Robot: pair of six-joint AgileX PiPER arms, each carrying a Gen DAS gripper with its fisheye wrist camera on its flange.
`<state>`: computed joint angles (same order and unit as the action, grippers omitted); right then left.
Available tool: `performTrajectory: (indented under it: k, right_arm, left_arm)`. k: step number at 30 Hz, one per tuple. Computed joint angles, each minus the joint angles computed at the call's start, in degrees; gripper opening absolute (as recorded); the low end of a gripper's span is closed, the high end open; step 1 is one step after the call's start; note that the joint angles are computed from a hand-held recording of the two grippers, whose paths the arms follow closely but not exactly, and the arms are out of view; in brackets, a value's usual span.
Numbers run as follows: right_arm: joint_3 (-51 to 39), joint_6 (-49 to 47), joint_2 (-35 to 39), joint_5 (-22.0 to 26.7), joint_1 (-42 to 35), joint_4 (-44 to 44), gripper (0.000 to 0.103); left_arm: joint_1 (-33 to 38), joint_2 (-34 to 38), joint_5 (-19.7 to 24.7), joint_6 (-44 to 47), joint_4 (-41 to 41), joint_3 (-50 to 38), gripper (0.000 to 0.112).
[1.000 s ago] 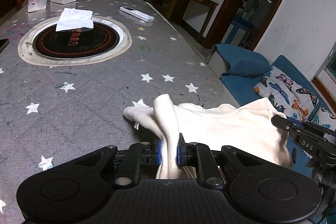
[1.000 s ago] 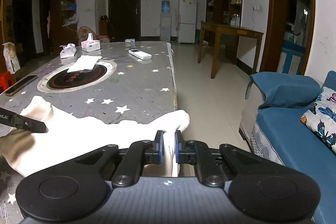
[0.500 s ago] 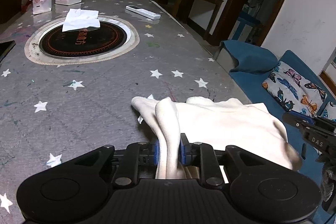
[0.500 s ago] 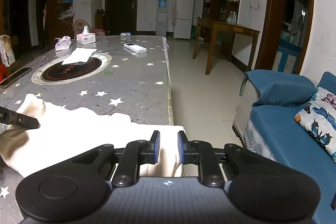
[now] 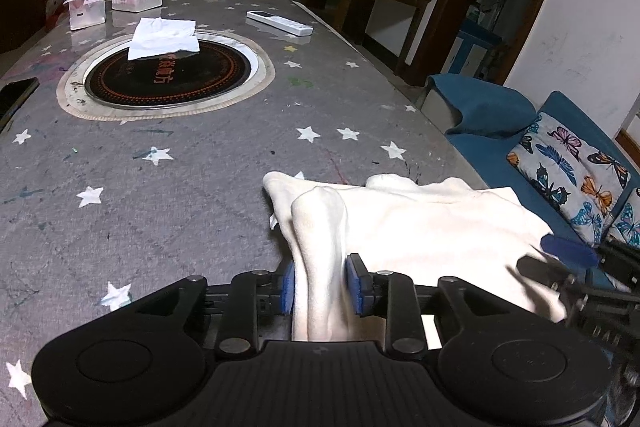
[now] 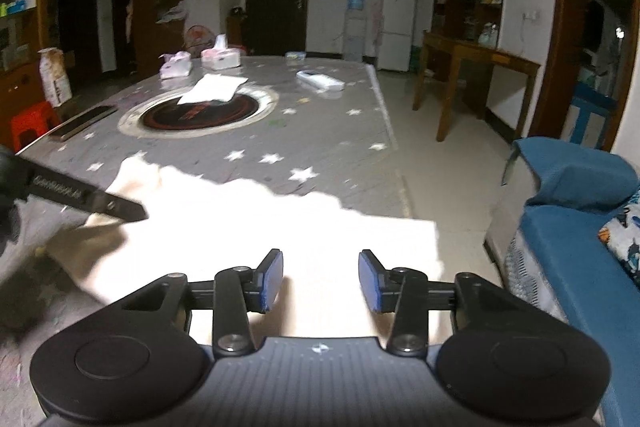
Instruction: Fold clothes
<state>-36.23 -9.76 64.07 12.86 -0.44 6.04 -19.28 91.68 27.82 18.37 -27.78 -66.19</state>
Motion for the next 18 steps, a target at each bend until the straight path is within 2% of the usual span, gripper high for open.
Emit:
performTrajectory:
  k: [3,9,18]
  right_arm:
    - [0.86,2.31,0.10,0.09,1.05,-1.74,0.044]
    - [1.60,9.50,0.91,-0.82,2.37,-7.57,0.047]
    - [0.66,18.13,3.63,-2.72,5.02,-15.73,0.049]
  left_arm:
    - [0.02,-0.11,-0.33,1.19,-0.67,0.42,0.028]
    - [-0.06,-0.22,-1.32,3.40,-1.68,1.54,0.017]
    - [0.85,-0.75,-3.10,3.25,-1.43,2.96,0.016]
